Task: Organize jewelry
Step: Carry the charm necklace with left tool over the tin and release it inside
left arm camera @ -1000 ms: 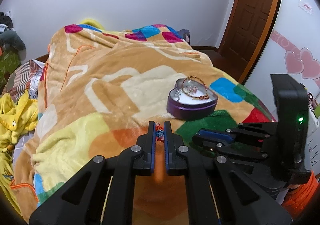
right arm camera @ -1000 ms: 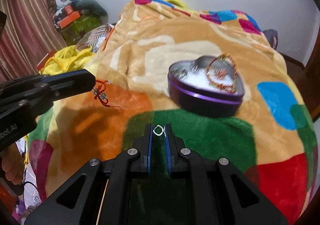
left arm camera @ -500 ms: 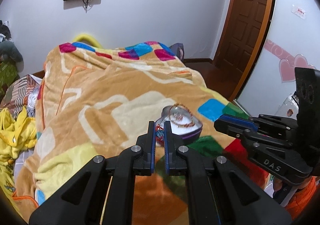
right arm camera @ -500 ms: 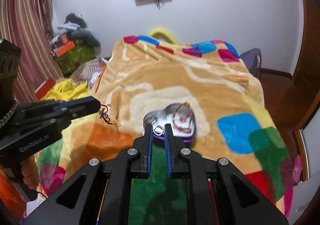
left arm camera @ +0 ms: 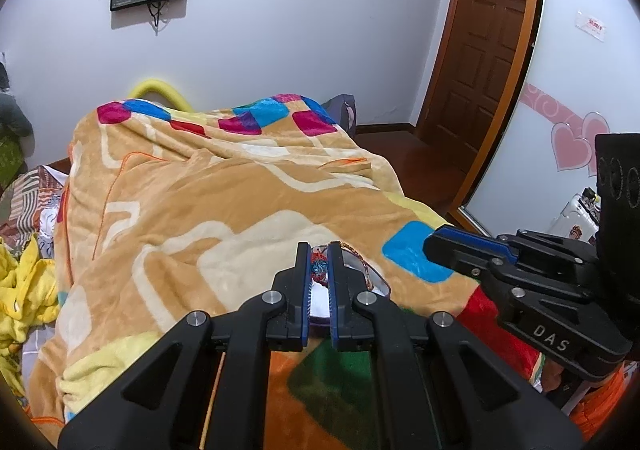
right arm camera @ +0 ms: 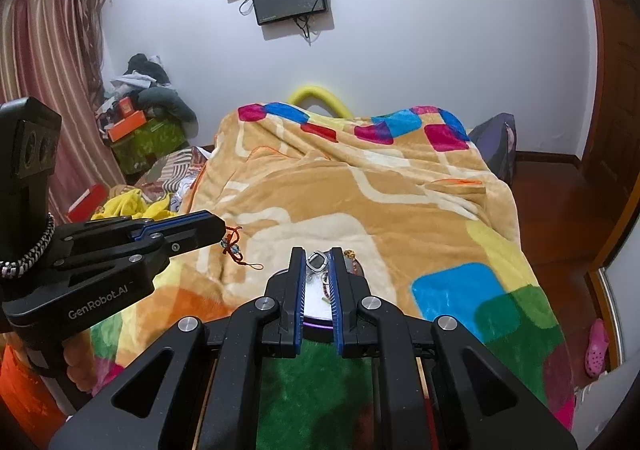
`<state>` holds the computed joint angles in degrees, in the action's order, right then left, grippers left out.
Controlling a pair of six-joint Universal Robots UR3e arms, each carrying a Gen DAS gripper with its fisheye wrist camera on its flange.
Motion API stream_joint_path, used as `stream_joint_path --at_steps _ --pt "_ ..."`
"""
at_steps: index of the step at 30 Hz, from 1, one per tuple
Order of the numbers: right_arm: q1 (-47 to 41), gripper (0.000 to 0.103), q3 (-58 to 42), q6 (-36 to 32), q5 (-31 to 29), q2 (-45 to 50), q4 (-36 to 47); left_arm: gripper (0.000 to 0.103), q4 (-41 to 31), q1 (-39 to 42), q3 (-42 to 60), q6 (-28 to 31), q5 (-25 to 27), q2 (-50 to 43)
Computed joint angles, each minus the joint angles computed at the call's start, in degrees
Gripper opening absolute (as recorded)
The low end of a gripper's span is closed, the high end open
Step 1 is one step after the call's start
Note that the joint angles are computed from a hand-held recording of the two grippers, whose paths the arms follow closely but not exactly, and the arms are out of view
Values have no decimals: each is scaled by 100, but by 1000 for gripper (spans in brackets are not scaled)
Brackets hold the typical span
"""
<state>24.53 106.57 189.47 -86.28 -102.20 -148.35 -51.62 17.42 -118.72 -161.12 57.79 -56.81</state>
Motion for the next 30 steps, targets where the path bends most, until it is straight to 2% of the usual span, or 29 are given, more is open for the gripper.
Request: stream_joint_path --at_steps 11,21,30 --pt "-337 10 126 -127 429 428 -69 6 874 -641 34 -304 408 -1175" --pt "-513 10 56 -270 701 775 -6 6 1058 -771 122 -339 446 -1791" --pt "-556 10 -95 -406 834 910 275 6 1058 -759 135 -349 449 -1903"
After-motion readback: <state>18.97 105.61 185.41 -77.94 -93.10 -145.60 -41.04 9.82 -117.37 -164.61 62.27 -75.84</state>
